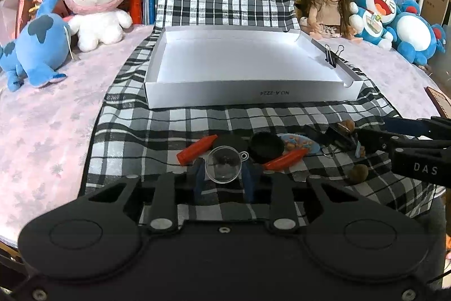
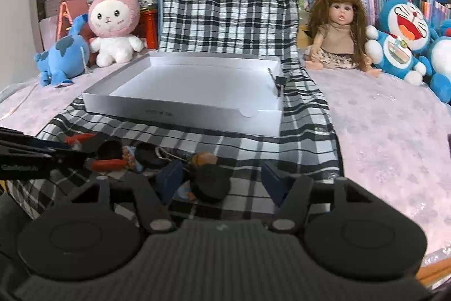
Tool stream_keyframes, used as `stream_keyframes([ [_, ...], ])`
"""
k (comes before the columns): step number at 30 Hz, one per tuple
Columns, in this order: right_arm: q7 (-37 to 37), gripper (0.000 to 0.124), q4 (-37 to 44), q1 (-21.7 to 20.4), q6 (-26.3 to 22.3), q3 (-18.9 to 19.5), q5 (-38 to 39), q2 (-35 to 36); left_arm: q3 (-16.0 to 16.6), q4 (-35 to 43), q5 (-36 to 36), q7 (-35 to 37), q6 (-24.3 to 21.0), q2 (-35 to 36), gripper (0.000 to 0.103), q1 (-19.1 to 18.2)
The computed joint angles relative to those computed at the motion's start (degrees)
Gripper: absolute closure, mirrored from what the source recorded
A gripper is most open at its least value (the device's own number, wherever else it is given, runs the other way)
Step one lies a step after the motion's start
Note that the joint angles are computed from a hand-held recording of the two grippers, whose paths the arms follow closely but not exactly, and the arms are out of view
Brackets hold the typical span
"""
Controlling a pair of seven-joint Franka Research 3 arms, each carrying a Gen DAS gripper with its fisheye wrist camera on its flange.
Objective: Organize rigid objects
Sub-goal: 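Close the left gripper on the clear plastic cup while the right gripper grasps the black disc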
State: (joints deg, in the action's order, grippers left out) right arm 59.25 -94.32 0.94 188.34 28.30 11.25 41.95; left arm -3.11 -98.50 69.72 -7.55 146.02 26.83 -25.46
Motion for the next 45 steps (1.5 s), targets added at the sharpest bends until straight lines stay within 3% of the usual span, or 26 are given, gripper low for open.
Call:
stream_keyframes([
  [17,4.0,0.059,-0.7,13.7,6.9,-16.9,1.4,-2.1,0.1,0.2,0.7,-0.8,-2.3,0.1,0.076,-0.7],
  [21,4.8,0.059,-1.8,14.6,9.2,-18.4,1.1,-2.8,-0.1,-0.1,1.2,-1.4,-2.1,-0.2,0.076,-0.5],
  [26,5.7,0.058,-2.0,14.1,6.0,-18.1,0.5,-3.1,-0.2,-0.3,1.6,-1.8,-2.7,-0.4,0.076,-0.6],
  [34,6.5,0.066,0.1,6.6,1.9,-8.8,-2.1,-1.1,-0.5,-0.4,1.5,-1.8,-3.1,-0.4,0.076,-0.4],
  [38,7.1,0.077,1.8,8.5,1.3,-10.6,-0.4,-0.3,-0.5,-0.4,1.7,-2.3,-3.1,-0.3,0.076,-0.5],
  [45,6.9,0.083,2.8,6.7,-0.3,-8.7,1.2,0.0,-0.3,0.0,2.2,-2.8,-3.0,0.0,0.076,-0.5],
])
